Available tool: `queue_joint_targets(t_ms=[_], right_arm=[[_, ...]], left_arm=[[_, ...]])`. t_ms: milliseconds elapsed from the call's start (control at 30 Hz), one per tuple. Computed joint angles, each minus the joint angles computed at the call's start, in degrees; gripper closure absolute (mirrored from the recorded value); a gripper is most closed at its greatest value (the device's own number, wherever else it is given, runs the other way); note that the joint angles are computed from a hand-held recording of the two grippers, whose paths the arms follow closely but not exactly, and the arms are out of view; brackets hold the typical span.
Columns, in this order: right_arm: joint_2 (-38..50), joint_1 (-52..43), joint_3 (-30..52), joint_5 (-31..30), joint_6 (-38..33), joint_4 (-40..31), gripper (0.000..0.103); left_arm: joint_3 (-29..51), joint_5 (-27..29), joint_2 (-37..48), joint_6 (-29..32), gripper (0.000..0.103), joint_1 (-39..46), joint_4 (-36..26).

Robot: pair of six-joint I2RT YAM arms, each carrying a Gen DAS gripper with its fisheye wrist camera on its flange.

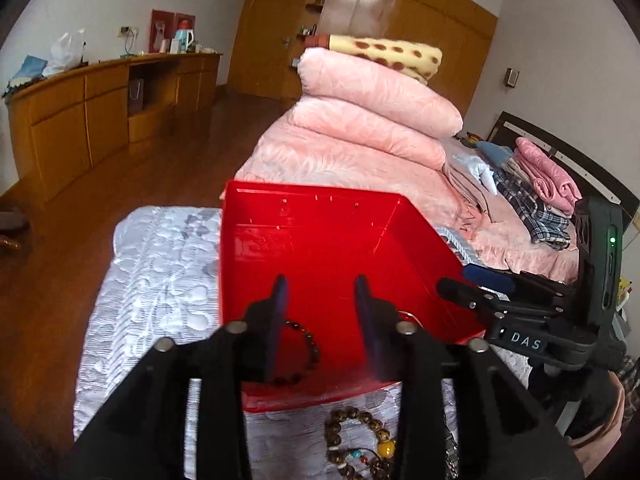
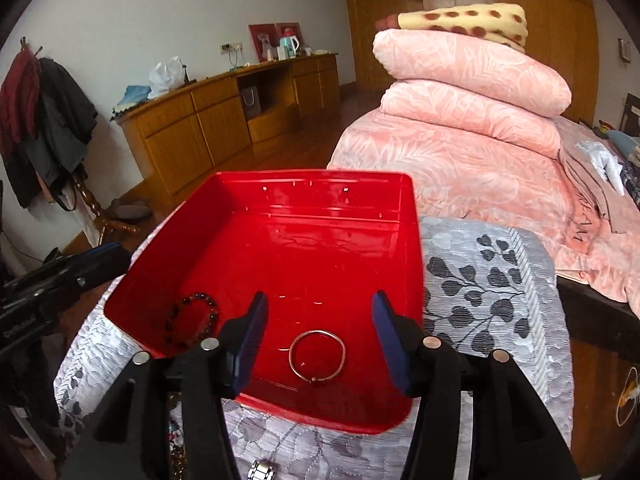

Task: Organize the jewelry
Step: 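Carry both items into the red tin and open both tools, then withdraw both tools from the tin back toward the jewelry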

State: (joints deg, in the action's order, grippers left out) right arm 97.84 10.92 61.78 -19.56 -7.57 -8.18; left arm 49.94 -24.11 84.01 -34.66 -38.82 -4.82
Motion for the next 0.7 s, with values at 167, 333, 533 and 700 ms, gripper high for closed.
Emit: queue_joint_targets(t_ms=[167, 333, 533, 700], right_arm=[[-6.7, -1.7, -5.8, -1.2, 0.1, 1.3, 0.046], [-15.1, -4.1, -14.8, -3.9, 0.0, 2.4, 0.045], [-23.2, -6.1, -23.8, -5.2, -0.6, 0.8, 0.045], [-27.9, -6.1, -30.1, -4.9, -1.1, 0.4, 0.045]], left_arm=[[-2.9, -6.6, -6.6, -1.2, 0.052, -5.4, -3.1], [-5.8, -13.4, -12.1, -6.7, 0.046, -12.9, -9.1], [-8.0, -18.7, -14.0, -17.1, 0.045, -21.8, -17.6], [-9.0, -20.4, -12.2, -26.9, 0.045, -26.9, -23.3]])
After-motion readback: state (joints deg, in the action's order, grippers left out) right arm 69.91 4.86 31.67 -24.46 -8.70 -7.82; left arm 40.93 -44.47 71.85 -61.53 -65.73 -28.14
